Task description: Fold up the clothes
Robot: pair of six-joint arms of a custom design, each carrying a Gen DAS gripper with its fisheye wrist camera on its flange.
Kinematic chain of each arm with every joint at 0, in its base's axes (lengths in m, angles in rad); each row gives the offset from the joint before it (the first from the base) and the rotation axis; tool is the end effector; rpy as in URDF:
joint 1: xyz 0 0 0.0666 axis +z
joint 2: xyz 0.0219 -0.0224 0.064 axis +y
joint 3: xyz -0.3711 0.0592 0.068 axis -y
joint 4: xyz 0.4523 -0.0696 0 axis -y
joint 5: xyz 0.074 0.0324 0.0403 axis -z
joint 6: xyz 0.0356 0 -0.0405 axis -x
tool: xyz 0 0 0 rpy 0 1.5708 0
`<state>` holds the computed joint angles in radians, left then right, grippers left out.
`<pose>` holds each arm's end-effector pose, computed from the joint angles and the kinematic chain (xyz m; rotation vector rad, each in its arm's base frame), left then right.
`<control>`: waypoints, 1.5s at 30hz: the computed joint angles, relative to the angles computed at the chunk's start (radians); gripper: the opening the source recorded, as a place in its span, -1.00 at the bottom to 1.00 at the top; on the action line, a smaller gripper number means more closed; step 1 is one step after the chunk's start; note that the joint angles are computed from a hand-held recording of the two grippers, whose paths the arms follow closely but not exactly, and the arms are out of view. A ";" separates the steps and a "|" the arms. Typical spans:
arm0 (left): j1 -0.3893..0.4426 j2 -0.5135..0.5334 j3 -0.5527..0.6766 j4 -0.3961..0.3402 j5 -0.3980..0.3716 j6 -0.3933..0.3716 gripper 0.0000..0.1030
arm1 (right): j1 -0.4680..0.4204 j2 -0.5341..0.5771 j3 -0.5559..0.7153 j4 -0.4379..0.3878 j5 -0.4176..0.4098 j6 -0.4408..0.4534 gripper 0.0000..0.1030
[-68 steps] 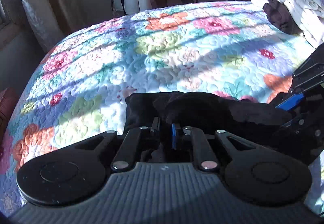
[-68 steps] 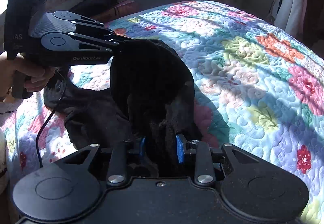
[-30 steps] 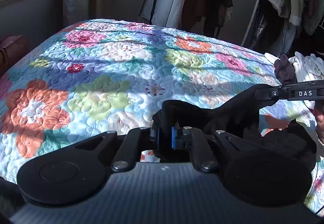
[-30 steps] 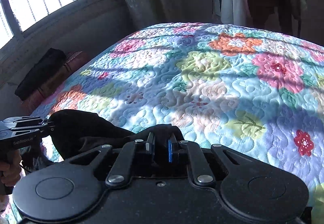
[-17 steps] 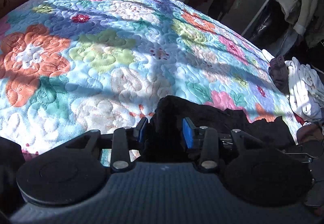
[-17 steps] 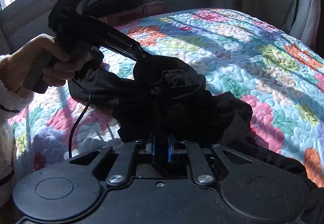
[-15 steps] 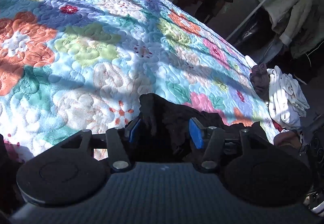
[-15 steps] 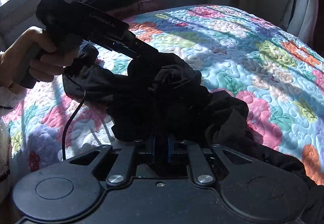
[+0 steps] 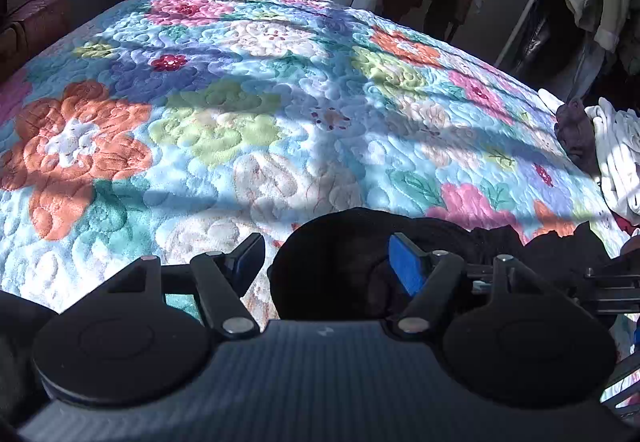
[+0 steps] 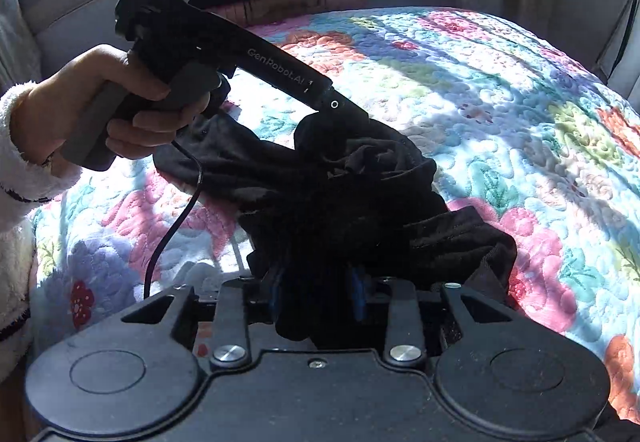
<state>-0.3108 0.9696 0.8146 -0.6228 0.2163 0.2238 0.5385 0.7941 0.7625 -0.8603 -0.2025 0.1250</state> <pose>0.3710 -0.1276 0.3288 0.2118 2.3753 -0.5129 0.2803 0.1753 0.3438 -0.8935 2.3200 0.4271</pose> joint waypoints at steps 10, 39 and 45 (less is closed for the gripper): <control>0.023 0.165 0.101 -0.063 0.150 -0.175 0.35 | -0.239 0.117 0.055 0.008 -0.083 -0.129 -0.07; -0.023 0.534 0.498 0.134 -0.272 0.121 0.45 | -0.492 0.409 0.297 0.398 0.293 -0.299 -0.76; -0.027 0.391 0.327 0.102 -0.245 0.049 0.51 | -0.504 0.349 0.213 0.327 0.223 -0.456 -0.18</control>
